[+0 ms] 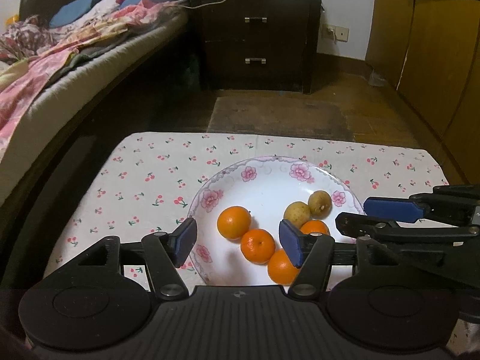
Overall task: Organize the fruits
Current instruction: 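Lower both fruits into the bowl and open both tools, then withdraw both tools from the bowl toward the loose tomatoes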
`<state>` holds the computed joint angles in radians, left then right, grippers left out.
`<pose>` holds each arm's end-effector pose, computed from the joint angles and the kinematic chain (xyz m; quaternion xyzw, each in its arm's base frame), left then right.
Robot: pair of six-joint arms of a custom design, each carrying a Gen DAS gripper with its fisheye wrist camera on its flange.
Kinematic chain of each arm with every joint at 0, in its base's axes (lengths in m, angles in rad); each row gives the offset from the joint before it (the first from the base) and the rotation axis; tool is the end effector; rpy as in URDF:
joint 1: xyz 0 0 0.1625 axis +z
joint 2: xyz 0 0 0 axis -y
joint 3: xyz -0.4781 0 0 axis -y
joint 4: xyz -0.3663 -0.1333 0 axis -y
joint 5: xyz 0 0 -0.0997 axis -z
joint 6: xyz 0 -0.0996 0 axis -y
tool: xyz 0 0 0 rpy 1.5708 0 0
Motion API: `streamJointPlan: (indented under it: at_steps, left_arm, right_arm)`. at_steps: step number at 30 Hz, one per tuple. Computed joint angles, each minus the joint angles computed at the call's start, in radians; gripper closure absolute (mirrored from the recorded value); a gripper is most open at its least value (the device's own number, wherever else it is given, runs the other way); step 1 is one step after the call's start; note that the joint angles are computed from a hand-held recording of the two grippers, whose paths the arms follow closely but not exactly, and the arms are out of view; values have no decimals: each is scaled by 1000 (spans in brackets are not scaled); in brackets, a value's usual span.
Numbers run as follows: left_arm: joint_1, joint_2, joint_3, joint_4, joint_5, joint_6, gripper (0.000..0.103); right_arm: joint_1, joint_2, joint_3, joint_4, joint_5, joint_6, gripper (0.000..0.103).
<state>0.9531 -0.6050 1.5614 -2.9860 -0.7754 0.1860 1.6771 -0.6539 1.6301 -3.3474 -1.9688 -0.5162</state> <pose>-0.2530 -0.7092 0.1168 0.2701 0.8607 -0.2856 0.3235 0.1706 -0.7059 0.1575 0.2032 -0.8830 0.3369 0.2560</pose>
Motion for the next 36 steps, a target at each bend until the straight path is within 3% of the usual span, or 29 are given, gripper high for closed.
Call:
streamJointPlan:
  at_steps: [36]
  left_arm:
    - [-23, -81, 127, -27, 25, -40, 35]
  right_arm:
    - [51, -24, 93, -47, -50, 35, 68]
